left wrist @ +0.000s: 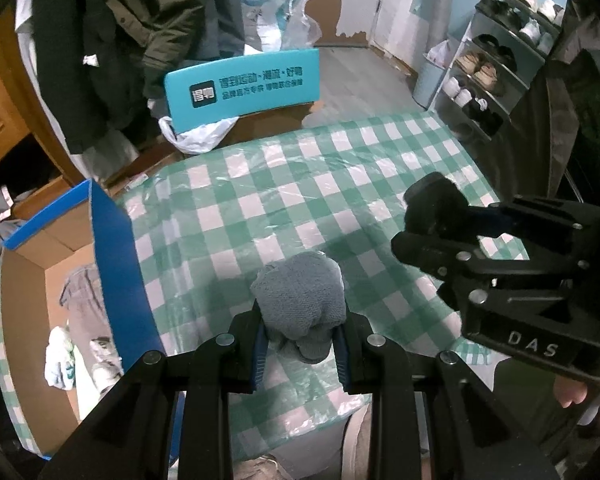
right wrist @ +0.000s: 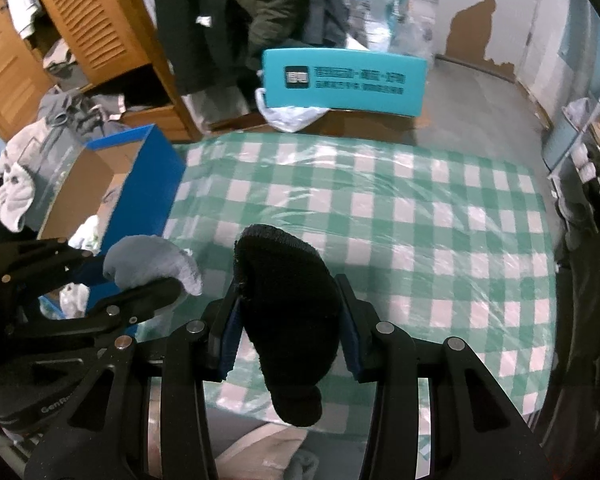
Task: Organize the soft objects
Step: 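Carry the grey and black socks over the box with both grippers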
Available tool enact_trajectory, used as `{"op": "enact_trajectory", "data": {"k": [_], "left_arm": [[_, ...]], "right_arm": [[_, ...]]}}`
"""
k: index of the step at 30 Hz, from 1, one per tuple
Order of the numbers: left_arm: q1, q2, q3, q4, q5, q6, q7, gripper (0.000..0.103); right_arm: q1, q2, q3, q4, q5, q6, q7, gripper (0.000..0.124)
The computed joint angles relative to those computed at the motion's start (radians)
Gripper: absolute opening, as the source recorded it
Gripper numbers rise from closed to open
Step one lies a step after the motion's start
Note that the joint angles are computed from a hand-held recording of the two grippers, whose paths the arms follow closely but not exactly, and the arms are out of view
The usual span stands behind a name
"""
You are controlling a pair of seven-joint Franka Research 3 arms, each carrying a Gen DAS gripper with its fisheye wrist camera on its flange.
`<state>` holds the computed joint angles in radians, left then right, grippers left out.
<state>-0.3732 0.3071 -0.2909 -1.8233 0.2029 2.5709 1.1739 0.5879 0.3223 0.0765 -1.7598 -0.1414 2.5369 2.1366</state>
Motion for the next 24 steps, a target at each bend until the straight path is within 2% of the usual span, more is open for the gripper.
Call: {"op": "enact_trajectory", "data": {"k": [12, 20, 24], "left_arm": [[0.052, -0.099, 0.022, -0.122, -0.012, 0.058, -0.016, 0.028], [0.104, -0.17, 0.041, -0.218, -0.047, 0.107, -0.019, 0.028], [0.12, -0.203, 0.057, -0.261, -0.026, 0.127, -0.036, 0.028]], "right_arm": [[0.05, 0.117, 0.008, 0.186, 0.02, -0.06, -0.05, 0.042], [0.099, 0.241, -0.002, 0.39, 0.023, -0.15, -0.084, 0.042], [0.121, 0.307, -0.005, 0.502, 0.035, -0.19, -0.105, 0.041]]}}
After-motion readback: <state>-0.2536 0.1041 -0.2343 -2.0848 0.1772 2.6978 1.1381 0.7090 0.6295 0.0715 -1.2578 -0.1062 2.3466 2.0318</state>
